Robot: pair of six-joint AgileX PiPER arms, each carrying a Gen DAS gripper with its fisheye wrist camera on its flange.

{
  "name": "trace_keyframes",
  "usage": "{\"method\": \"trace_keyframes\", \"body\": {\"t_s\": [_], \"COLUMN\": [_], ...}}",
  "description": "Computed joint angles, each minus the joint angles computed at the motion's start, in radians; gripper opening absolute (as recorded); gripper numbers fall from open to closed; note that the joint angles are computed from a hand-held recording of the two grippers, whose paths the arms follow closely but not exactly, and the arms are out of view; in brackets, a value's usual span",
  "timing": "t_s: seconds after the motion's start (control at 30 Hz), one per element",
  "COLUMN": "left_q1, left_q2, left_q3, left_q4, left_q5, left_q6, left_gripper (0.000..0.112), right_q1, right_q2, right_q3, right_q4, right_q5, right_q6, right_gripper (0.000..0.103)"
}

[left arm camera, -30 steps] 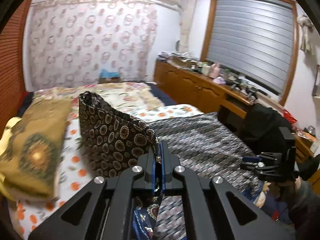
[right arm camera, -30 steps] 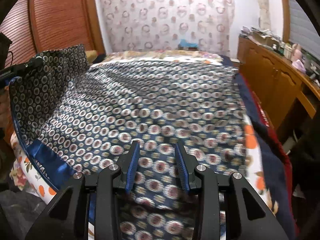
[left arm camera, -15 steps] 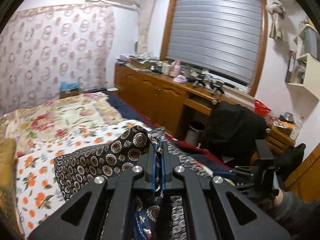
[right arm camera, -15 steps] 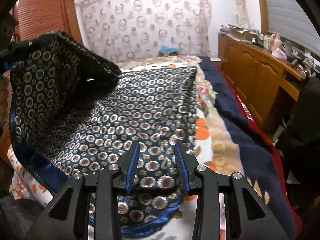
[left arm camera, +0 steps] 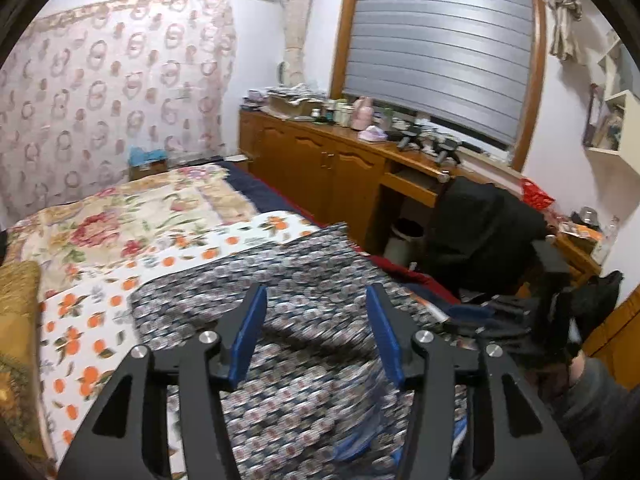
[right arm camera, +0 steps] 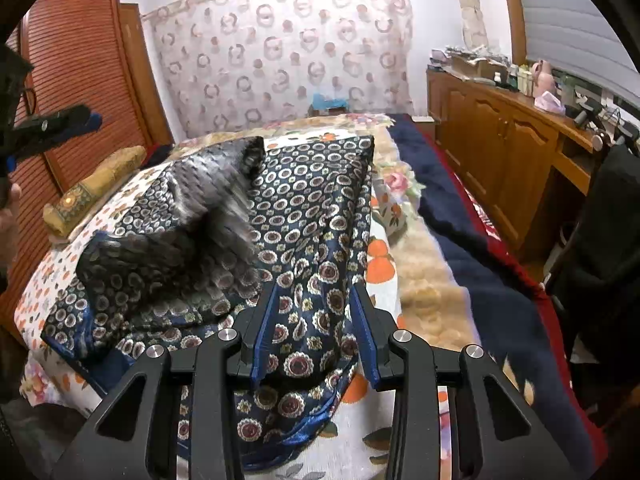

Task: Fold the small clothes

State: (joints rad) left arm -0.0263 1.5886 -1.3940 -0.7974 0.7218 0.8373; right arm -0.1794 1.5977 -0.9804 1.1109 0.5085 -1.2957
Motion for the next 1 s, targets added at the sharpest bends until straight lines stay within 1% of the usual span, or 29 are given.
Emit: {"method": "trace_keyframes", "body": {"t_s": [0.07, 0.2, 0.23, 0.27, 0.33, 0.4, 0.5, 0.67, 0.8, 0.9, 0.97, 1.0], "left_q1": [0.023, 0.08, 0.09, 0.093, 0.107, 0.125, 0.145, 0.167, 0.181, 0.188, 0.195, 0.198], "left_q2": [-0.006, -0.007, -0.011, -0.014, -0.023, -0.021, -0.014, 0.011, 0.033, 0.035, 0.035, 0.034], "left_q3": [0.028, 0.085, 0.105, 0.12, 0.164, 0.184, 0.211, 0.236, 0.256, 0.272, 0.281, 0.285], "left_q4": [0.005, -0.008, -0.004, -0.003, -0.008, -0.015, -0.018, -0.006, -0.017, -0.034, -0.047, -0.054], "left_q5": [-0.015, -0.021, -0.032, -0.043, -0.071, -0.068, -0.086, -0.117, -0.136, -0.136, -0.133, -0.132], "left_q6": [0.004, 0.039, 0.049, 0.058, 0.084, 0.106, 0.125, 0.115, 0.124, 0.139, 0.154, 0.16], "left_gripper": [0.052, 0.053, 0.054, 0.058, 0.06, 0.06, 0.06, 0.06, 0.06, 0.06, 0.06, 0.06], "right_q1": [0.019, 0.063, 0.071, 0.082, 0.11, 0.138, 0.175, 0.229, 0.259, 0.28, 0.291, 0.298], "right_q2": [0.0, 0.014, 0.016, 0.023, 0.044, 0.075, 0.13, 0.235, 0.352, 0.435, 0.479, 0.51], "right_q3": [-0.018, -0.076, -0.086, -0.105, -0.149, -0.207, -0.307, -0.482, -0.662, -0.787, -0.852, -0.896], "right_q4": [-0.028, -0.093, -0.103, -0.122, -0.158, -0.198, -0.255, -0.358, -0.443, -0.513, -0.553, -0.578], "right_q5": [-0.01, -0.022, -0.023, -0.023, -0.024, -0.019, -0.003, 0.046, 0.119, 0.165, 0.19, 0.211], "right_q6": [0.03, 0.1, 0.107, 0.125, 0.16, 0.198, 0.265, 0.389, 0.507, 0.589, 0.631, 0.657], "right_gripper": [0.036, 0.036, 0.036, 0.036, 0.036, 0.036, 0.036, 0.036, 0.036, 0.036, 0.041, 0.041]}}
